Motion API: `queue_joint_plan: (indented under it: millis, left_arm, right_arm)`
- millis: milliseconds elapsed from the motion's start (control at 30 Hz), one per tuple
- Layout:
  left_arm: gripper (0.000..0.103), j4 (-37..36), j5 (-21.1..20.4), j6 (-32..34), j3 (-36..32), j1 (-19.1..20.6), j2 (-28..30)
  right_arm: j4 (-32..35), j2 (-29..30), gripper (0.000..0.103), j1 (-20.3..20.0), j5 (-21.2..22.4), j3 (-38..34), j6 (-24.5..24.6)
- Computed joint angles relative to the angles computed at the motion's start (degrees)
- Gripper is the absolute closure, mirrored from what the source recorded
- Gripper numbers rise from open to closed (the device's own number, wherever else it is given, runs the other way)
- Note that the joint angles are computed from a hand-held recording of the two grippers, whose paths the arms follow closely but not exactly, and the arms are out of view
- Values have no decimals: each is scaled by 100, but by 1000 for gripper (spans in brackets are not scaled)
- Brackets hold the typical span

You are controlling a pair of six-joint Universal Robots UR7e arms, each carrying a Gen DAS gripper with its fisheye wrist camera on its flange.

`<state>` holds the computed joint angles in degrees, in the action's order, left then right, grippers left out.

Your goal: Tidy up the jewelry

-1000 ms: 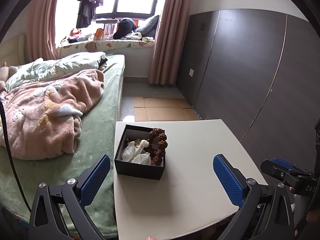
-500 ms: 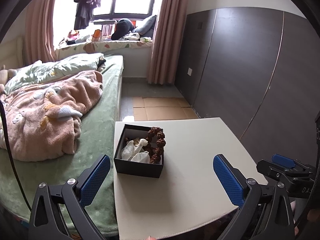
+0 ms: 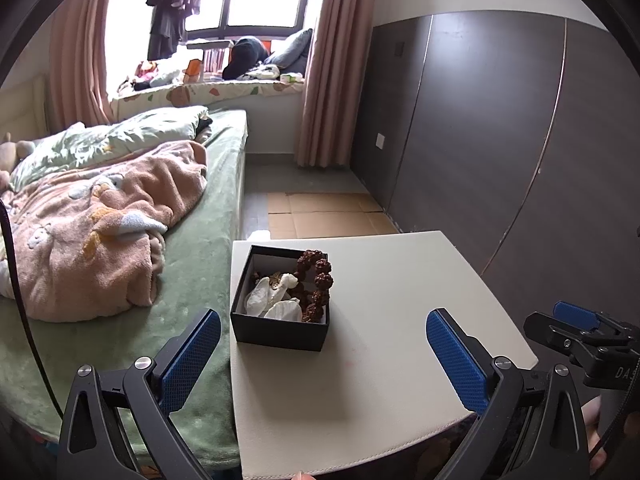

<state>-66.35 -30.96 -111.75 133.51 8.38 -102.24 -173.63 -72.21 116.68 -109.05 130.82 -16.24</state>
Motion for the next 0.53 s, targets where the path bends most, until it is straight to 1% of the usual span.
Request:
queue_joint_plan:
  millis: [167,333,533]
  left_arm:
    - [0,2,15,-17,5,-29,10]
    - [0,266,9,-283,-44,-132,106]
    - [0,178,-26,-196,-28,-167,123]
  right_arm:
    - [-42,-4,0,25,-63,8,-19]
    - [-8,-9,0,0,-85,3,61]
    - [15,-28,0,-12,-122,27,110]
